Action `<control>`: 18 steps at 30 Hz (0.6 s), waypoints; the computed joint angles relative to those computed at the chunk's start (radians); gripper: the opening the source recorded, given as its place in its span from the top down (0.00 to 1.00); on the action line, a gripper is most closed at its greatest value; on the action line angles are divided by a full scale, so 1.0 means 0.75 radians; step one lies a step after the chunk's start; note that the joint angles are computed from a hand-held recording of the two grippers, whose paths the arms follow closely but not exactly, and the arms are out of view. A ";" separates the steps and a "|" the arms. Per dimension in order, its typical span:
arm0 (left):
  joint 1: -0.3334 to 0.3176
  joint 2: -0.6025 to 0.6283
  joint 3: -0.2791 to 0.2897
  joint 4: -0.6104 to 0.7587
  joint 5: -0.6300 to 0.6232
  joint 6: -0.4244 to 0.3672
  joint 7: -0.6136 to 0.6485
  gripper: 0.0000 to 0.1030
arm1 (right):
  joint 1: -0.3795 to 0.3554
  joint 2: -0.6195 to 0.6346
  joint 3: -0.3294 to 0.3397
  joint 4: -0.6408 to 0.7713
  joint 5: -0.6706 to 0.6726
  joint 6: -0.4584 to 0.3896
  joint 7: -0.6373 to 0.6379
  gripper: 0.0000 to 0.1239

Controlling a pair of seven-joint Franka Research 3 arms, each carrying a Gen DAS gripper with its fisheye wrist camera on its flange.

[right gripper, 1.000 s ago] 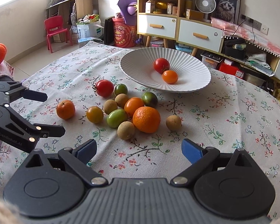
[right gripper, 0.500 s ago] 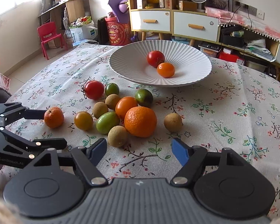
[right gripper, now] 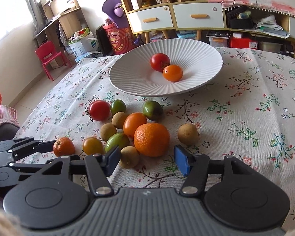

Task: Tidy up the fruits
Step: 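Grasp a mandarin with the left tool while the right tool grasps the large orange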

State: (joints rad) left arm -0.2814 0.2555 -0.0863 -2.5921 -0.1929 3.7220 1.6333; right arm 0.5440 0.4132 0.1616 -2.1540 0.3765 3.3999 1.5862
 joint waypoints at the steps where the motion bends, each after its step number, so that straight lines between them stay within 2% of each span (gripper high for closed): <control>1: 0.000 -0.002 0.000 0.001 -0.002 -0.004 -0.001 0.66 | -0.024 0.002 0.021 0.001 -0.004 0.000 0.012 0.55; 2: -0.002 -0.003 0.001 0.003 -0.007 -0.010 0.000 0.69 | -0.047 0.005 0.041 0.004 -0.010 -0.002 0.025 0.55; 7: -0.008 -0.010 0.003 0.006 -0.019 -0.029 0.001 0.69 | -0.125 0.023 0.113 0.021 -0.049 -0.001 0.077 0.59; 13: -0.005 -0.015 0.003 0.007 -0.012 -0.042 -0.008 0.69 | -0.142 0.035 0.124 0.039 -0.064 -0.005 0.128 0.61; 18: -0.006 -0.022 0.004 0.012 -0.008 -0.064 -0.009 0.70 | -0.092 0.043 0.071 0.056 -0.052 -0.023 0.134 0.65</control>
